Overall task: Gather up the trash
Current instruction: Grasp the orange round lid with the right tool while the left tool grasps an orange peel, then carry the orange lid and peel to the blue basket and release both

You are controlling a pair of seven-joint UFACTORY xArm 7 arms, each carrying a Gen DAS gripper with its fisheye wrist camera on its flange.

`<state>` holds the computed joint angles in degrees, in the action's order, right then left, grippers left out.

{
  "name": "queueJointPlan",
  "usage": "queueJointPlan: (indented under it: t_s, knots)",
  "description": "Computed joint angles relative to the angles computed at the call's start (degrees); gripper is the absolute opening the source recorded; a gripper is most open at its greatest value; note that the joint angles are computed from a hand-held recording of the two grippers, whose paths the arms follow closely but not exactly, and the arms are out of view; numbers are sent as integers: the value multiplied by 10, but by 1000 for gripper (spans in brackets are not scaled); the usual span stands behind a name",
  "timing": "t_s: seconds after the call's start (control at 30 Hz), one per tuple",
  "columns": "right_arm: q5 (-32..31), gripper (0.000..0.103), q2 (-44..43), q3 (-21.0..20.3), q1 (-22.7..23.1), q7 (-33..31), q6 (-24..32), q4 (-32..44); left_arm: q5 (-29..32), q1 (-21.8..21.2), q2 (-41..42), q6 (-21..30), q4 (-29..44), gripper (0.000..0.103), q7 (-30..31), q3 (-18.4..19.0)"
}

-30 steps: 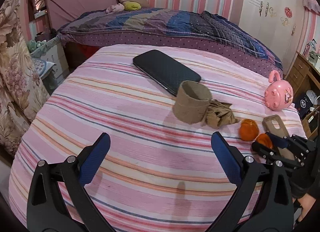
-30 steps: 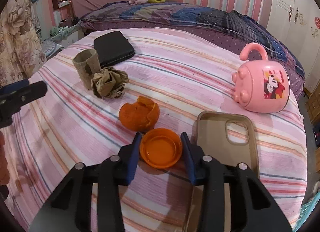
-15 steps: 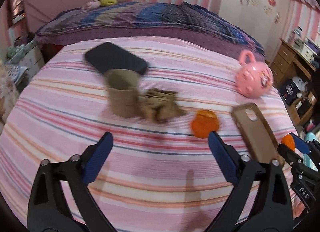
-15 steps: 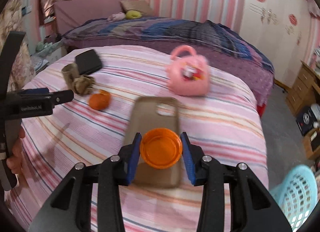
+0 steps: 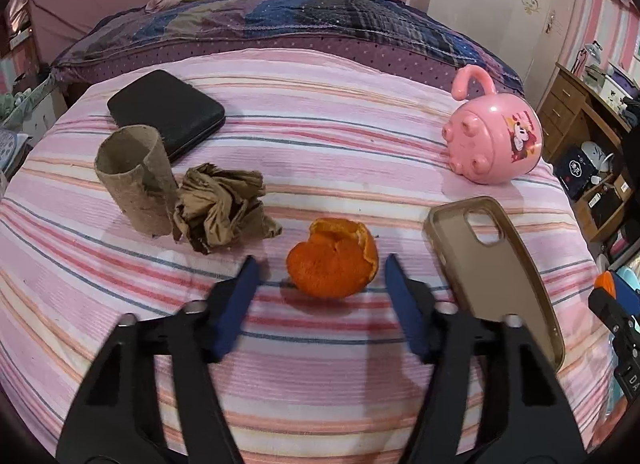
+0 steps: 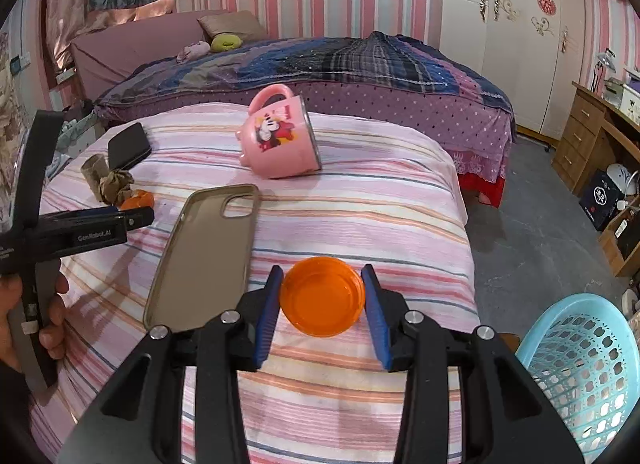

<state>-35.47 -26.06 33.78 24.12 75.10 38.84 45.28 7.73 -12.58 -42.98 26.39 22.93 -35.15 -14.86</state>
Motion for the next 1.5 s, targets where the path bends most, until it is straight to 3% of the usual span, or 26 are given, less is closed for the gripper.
queueJointPlan:
  t_s: [0.07,0.17,0.37,0.63,0.77,1.03,1.17,1.33,1.5]
  knots:
    - [1,40,-3,-2,2,-2,-2,-2,1,-4,0,-4,-1,35,4,0]
    - [2,40,-6,-1,3,-9,1,-1,-6,-15,-9,-6,-6,31,12,8]
    - [14,40,-31,2,7,-17,10,-10,-41,-46,-92,20,-47,27,17,23]
    - [48,40,-95,6,17,-51,42,-34,-20,-70,-204,116,-43,26,0,-47]
    - [84,40,-140,4,31,-76,71,-55,-22,-92,-223,133,-32,26,-21,-67]
    - [163,40,-274,8,71,-107,176,-110,-41,-135,-189,111,-3,26,-69,-103]
    - [183,40,-347,5,76,-122,220,-132,-29,-142,-154,94,26,26,-96,-141]
    - [207,40,-448,-10,84,-152,271,-175,-5,-142,-92,70,66,26,-127,-181]
    - [229,40,-536,-31,76,-187,316,-211,43,-117,4,40,132,26,-170,-244]
